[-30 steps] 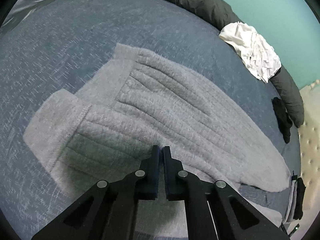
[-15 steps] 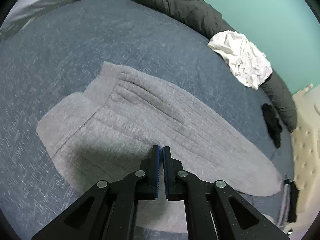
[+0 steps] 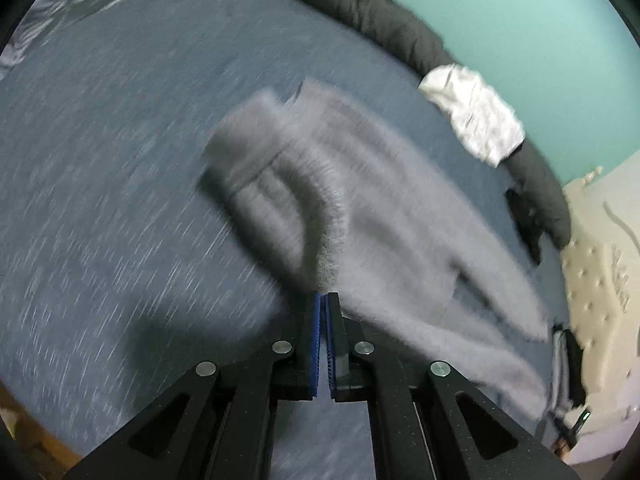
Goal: Fold clothes
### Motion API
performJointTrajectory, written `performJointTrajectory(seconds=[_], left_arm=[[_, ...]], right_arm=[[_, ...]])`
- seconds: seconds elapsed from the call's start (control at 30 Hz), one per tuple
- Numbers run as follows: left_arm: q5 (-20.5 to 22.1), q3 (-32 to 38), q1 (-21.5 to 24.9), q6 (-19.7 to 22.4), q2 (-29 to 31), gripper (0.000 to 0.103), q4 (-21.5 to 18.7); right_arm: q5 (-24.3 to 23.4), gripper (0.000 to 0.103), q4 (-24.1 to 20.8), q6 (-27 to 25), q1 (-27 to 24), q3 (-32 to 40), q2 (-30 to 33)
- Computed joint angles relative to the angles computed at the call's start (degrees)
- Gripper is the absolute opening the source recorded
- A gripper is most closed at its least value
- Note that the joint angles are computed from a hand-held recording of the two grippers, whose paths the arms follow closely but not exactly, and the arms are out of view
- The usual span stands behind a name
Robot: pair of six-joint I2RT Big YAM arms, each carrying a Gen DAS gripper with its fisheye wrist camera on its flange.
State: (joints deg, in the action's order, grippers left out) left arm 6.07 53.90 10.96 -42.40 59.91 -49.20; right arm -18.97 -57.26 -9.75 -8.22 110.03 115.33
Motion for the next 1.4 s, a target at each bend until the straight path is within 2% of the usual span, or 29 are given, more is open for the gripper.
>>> performJointTrajectory(seconds=[0.07, 0.1, 0.13, 0.17, 0.2, 0.23, 0.27, 0.43, 0.57, 0.63, 0.73, 0.83, 0.97, 1.13, 1.23, 1.27, 1.3, 1.33, 1.37, 1.4], left_arm=[[1.65, -2.54, 0.42, -1.01, -0.91, 0.001, -1.27], [0.66, -3.8, 0.4, -2.2, -1.69, 0.002, -1.83], [0.23, -4.94, 0.69, -3.11, -2.71, 0.01, -1.46], [-0.16, -5.98, 0.97, -3.96, -3.69, 0.017, -1.06], [-0.55, -6.6, 1.21, -4.59, -4.51, 0.034, -0.5], [-1.36, -6.84, 1.41, -4.99, -5.17, 0.047, -0.19], [-2.17, -7.08, 1.62, -5.38, -5.83, 0.051, 0.12], [-6.79, -7.79, 3.33, -7.1, -8.95, 0.054, 1.63], [-11.25, -7.73, 5.96, -7.22, -10.52, 0.055, 2.81], [-10.06, -7.59, 7.86, -5.73, -10.0, 0.06, 3.77], [-8.85, -6.83, 8.51, -4.36, -7.76, 0.06, 4.4], [-8.93, -6.66, 8.11, -3.77, -6.73, 0.061, 5.21], [-7.47, -7.52, 8.46, -3.78, -5.8, 0.063, 8.21], [-5.44, -7.66, 8.34, -2.7, -4.7, 0.062, 9.58], [-4.54, -7.14, 7.77, -2.11, -3.36, 0.06, 10.59], [-4.31, -6.91, 7.56, -1.89, -2.88, 0.055, 10.82], [-4.32, -6.56, 7.35, -1.61, -2.22, 0.041, 10.74], [-4.32, -6.21, 7.15, -1.33, -1.58, 0.029, 10.65], [-4.31, -5.89, 6.97, -1.05, -0.99, 0.024, 10.59], [-4.22, -5.74, 6.96, -0.83, -0.73, 0.018, 10.68]], right_arm=[[-0.41, 0.0, -1.85, -0.15, 0.42, 0.97, 0.34], [-0.69, 0.001, -2.58, 0.08, 0.58, 1.36, 0.55], [-0.95, 0.003, -3.11, 0.57, 0.68, 1.7, 0.77], [-1.22, 0.011, -3.6, 1.09, 0.78, 2.04, 0.99], [-1.42, 0.018, -4.1, 1.81, 0.83, 2.48, 1.3], [-2.1, 0.037, -4.65, 2.46, 0.82, 2.78, 1.56], [-2.83, 0.052, -5.19, 3.01, 0.74, 3.06, 1.85], [-3.4, 0.054, -6.11, 6.31, 0.32, 3.68, 3.18], [-5.22, 0.055, -5.1, 8.58, -0.25, 2.58, 3.4], [-4.98, 0.055, -4.68, 8.46, -0.21, 2.33, 3.37], [-2.62, 0.055, -2.94, 9.29, -0.09, 1.63, 2.92], [1.38, 0.062, -2.03, 10.7, -0.01, 1.52, 2.9], [1.51, 0.062, -2.89, 8.87, 0.1, 1.6, 3.27], [1.73, 0.062, -2.34, 8.29, 0.19, 1.27, 3.04], [4.1, 0.048, -0.84, 7.61, 0.51, -0.14, 1.84], [5.13, 0.042, -0.85, 6.85, 0.66, -0.31, 1.55], [5.8, 0.039, -0.71, 6.12, 0.77, -0.55, 1.29], [6.42, 0.031, -0.5, 5.4, 0.89, -0.84, 1.02], [7.04, 0.02, -0.33, 4.68, 1.0, -1.08, 0.79], [7.33, 0.014, -0.13, 4.2, 1.0, -1.28, 0.53]])
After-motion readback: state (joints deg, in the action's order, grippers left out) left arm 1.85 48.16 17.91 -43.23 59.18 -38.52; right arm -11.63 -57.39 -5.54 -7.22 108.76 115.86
